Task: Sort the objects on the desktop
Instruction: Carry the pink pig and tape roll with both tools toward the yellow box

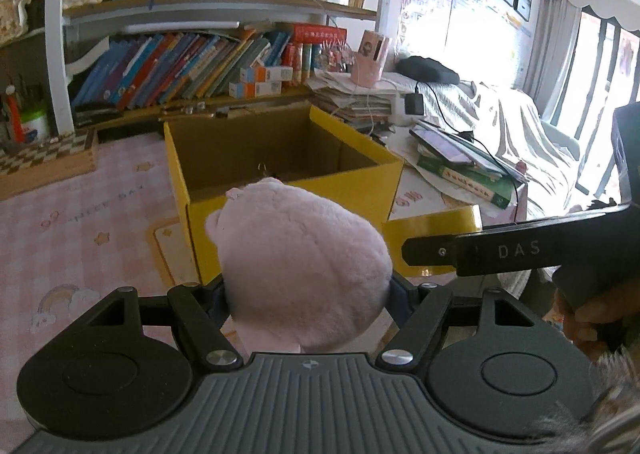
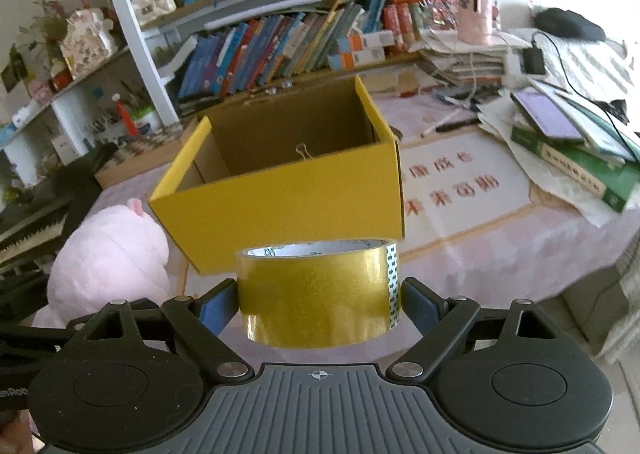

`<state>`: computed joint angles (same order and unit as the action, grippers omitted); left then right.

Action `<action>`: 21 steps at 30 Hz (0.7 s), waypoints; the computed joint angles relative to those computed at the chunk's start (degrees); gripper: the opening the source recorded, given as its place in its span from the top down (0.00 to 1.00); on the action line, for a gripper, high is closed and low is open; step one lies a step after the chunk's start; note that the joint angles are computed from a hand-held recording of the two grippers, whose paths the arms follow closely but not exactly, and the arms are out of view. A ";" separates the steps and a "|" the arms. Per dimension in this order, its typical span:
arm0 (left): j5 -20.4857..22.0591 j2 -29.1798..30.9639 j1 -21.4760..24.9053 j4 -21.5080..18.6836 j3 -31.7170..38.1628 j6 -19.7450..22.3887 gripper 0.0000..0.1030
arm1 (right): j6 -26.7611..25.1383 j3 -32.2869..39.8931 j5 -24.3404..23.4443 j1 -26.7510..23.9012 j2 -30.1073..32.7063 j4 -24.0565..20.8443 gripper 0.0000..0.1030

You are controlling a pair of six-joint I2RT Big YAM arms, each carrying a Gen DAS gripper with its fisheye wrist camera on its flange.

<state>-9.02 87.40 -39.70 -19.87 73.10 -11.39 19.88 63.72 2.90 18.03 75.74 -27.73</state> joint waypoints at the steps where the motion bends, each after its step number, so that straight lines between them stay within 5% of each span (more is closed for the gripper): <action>1: -0.50 0.39 -0.20 0.10 0.64 0.29 0.31 | -0.62 0.34 -0.80 -0.52 0.22 0.44 0.14; 15: -5.85 6.49 0.28 0.36 11.49 5.18 0.31 | -7.12 8.28 -11.00 -5.84 4.92 5.47 0.13; 21: -7.34 13.05 1.95 -1.21 19.33 9.12 0.31 | -13.71 15.27 -13.03 -6.96 10.86 5.93 0.13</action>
<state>-16.36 100.45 -37.75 -21.08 92.43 -2.27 6.17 78.99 -10.12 11.07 86.60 -21.80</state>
